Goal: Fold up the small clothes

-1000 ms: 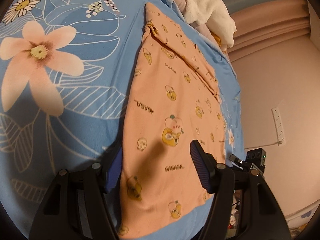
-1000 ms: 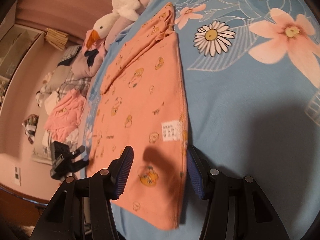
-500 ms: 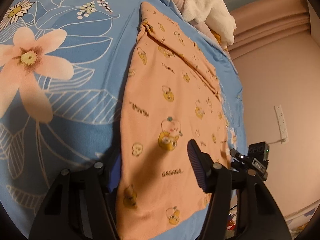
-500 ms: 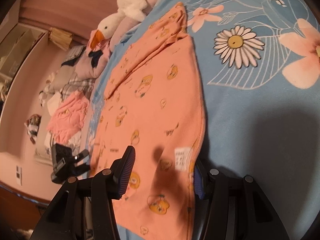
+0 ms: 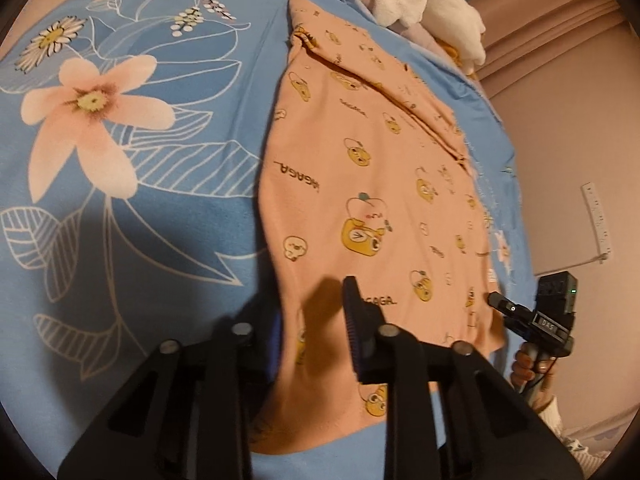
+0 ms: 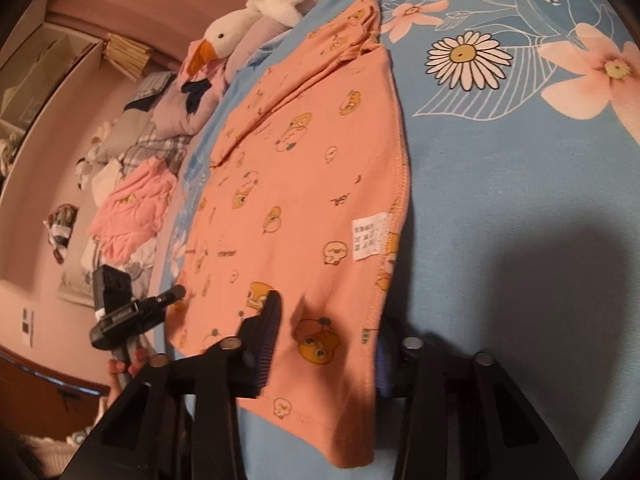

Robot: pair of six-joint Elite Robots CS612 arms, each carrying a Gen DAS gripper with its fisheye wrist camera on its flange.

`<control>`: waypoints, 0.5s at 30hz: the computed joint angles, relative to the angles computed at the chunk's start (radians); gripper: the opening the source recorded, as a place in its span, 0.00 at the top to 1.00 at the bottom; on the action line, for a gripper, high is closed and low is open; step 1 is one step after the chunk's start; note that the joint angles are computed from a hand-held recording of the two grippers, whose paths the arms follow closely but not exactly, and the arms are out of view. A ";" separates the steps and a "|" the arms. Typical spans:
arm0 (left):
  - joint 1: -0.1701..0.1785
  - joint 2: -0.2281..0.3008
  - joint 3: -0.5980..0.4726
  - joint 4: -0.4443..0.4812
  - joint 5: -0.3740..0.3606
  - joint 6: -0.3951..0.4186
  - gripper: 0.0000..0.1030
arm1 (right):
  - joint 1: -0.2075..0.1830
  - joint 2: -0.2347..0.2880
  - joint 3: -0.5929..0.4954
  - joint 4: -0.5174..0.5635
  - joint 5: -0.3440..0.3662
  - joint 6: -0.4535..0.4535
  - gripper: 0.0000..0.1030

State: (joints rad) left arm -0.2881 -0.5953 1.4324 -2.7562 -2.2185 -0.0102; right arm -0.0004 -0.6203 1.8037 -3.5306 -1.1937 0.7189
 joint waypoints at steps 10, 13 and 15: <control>-0.023 -0.022 0.029 -0.039 0.124 0.014 0.93 | 0.019 -0.014 0.000 0.032 -0.057 -0.040 0.88; -0.028 -0.027 0.036 -0.054 0.142 0.020 0.94 | 0.022 -0.014 0.001 0.020 -0.062 -0.039 0.90; -0.030 -0.028 0.040 -0.065 0.146 0.020 0.94 | 0.024 -0.014 0.003 0.005 -0.065 -0.036 0.92</control>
